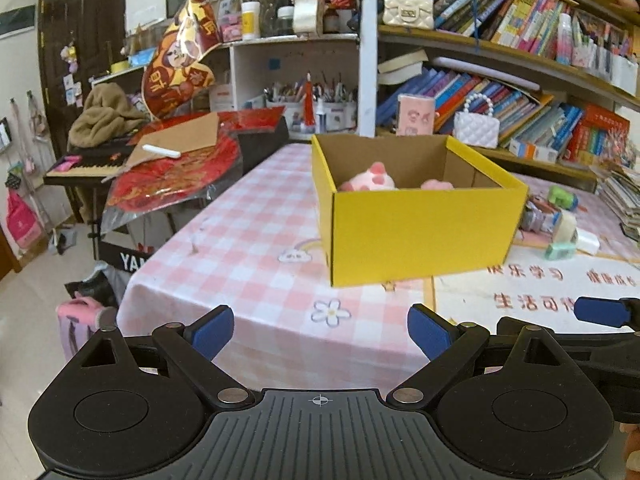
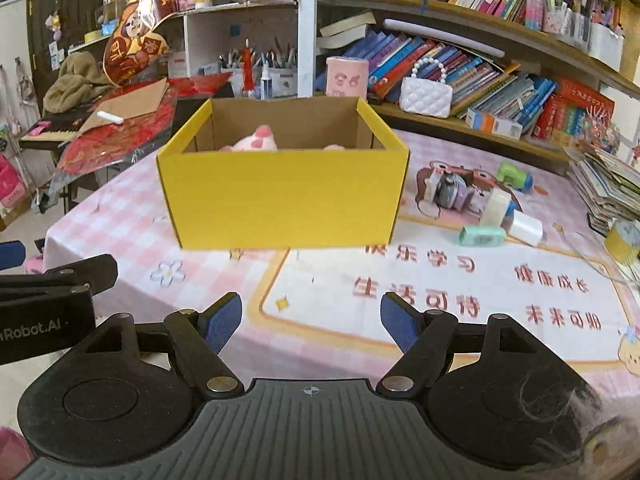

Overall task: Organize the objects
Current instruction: 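Withdraw both grippers from the box and move back toward the items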

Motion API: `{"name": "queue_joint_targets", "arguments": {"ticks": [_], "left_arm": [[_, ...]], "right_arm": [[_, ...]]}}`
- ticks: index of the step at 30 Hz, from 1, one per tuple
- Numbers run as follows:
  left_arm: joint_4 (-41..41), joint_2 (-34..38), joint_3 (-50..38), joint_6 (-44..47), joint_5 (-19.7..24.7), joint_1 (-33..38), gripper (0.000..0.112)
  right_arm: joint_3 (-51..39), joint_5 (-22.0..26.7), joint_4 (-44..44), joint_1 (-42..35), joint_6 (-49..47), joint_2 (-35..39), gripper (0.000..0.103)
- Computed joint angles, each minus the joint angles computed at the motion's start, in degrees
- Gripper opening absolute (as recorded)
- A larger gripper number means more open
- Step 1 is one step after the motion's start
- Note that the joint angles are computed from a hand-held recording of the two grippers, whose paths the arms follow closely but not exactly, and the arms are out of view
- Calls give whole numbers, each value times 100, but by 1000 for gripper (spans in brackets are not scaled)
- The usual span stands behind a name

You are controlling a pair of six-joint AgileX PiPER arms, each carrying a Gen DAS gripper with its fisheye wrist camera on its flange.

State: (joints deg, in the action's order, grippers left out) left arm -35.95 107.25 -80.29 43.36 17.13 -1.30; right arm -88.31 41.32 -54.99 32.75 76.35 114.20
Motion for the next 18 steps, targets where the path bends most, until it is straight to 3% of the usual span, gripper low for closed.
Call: {"name": "queue_joint_targets", "arguments": {"ticks": [18], "left_arm": [[-744, -94, 261, 1086, 501, -376, 97]], "right_arm": [[987, 884, -112, 92, 1281, -655, 77]]}}
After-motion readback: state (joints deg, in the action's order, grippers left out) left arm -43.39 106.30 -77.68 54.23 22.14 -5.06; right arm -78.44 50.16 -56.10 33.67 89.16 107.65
